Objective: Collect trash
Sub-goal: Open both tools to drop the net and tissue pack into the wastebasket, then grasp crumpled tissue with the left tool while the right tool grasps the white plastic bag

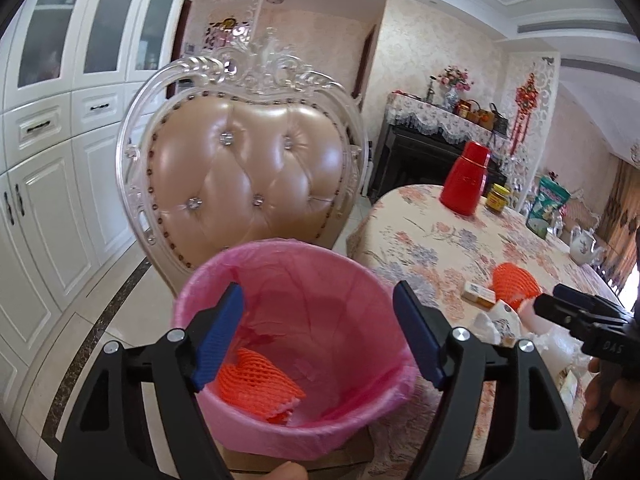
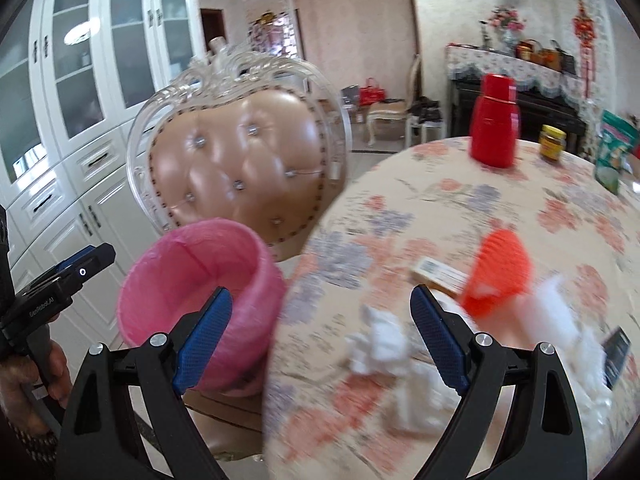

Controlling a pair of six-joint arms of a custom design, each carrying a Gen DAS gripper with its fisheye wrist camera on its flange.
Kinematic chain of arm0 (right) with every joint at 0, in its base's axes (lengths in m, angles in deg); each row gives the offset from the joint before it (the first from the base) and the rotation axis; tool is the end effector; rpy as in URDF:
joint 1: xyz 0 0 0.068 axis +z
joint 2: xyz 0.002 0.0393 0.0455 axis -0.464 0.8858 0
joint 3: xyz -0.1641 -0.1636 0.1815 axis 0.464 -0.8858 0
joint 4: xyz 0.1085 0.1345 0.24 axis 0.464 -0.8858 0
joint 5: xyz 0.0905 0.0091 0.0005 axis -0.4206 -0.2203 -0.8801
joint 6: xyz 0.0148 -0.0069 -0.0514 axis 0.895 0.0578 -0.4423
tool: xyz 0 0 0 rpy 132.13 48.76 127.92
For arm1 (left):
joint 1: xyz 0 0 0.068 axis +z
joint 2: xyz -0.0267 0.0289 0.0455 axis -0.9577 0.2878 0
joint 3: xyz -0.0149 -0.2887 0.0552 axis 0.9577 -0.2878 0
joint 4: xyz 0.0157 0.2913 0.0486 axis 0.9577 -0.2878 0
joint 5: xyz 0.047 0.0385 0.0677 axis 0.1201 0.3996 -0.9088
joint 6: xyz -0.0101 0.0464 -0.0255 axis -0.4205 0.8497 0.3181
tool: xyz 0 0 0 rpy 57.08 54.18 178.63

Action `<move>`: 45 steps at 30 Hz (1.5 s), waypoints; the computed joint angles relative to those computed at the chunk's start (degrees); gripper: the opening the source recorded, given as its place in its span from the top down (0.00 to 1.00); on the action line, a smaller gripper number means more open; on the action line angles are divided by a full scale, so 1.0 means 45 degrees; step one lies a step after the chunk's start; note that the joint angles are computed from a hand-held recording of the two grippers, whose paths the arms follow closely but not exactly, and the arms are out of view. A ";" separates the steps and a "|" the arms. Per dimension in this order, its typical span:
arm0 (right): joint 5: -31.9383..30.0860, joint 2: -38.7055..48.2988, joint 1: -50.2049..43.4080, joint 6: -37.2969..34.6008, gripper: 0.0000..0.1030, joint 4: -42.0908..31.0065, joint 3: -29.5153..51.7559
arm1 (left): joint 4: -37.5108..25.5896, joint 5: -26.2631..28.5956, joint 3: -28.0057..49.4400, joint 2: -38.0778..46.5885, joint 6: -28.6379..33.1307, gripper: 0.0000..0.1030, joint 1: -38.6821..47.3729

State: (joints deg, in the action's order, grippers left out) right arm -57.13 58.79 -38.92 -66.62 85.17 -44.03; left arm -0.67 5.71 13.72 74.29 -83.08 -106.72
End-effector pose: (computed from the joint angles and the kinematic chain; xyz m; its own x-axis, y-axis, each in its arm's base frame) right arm 0.3286 -0.0443 0.1149 -0.5602 -0.2046 -0.8027 -0.4913 0.8623 0.1231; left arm 0.2295 -0.1274 0.1141 -0.4478 -0.2744 -0.8510 -0.2280 0.9553 -0.1880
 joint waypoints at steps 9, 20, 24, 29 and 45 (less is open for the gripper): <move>-0.0710 0.0838 -0.3101 -0.1221 0.17 -0.0608 0.0543 | 0.0120 -0.0212 0.1793 0.2036 0.0165 0.28 -0.1475; -0.0948 0.2460 -0.5518 -0.2054 0.17 -0.1603 0.2142 | -0.0171 0.0349 0.4367 0.4416 0.0549 0.28 -0.2422; -0.0886 0.3115 -0.6021 -0.2246 0.17 -0.1928 0.2723 | -0.0473 0.0683 0.5269 0.5171 0.0595 0.28 -0.2627; -0.0772 0.3791 -0.6395 -0.2447 0.17 -0.2253 0.3272 | -0.0932 0.1180 0.6509 0.6318 0.0614 0.28 -0.2920; -0.0333 0.5486 -0.6553 -0.2686 0.17 -0.3145 0.4850 | -0.2375 0.3066 1.0054 0.9369 0.0439 0.28 -0.3291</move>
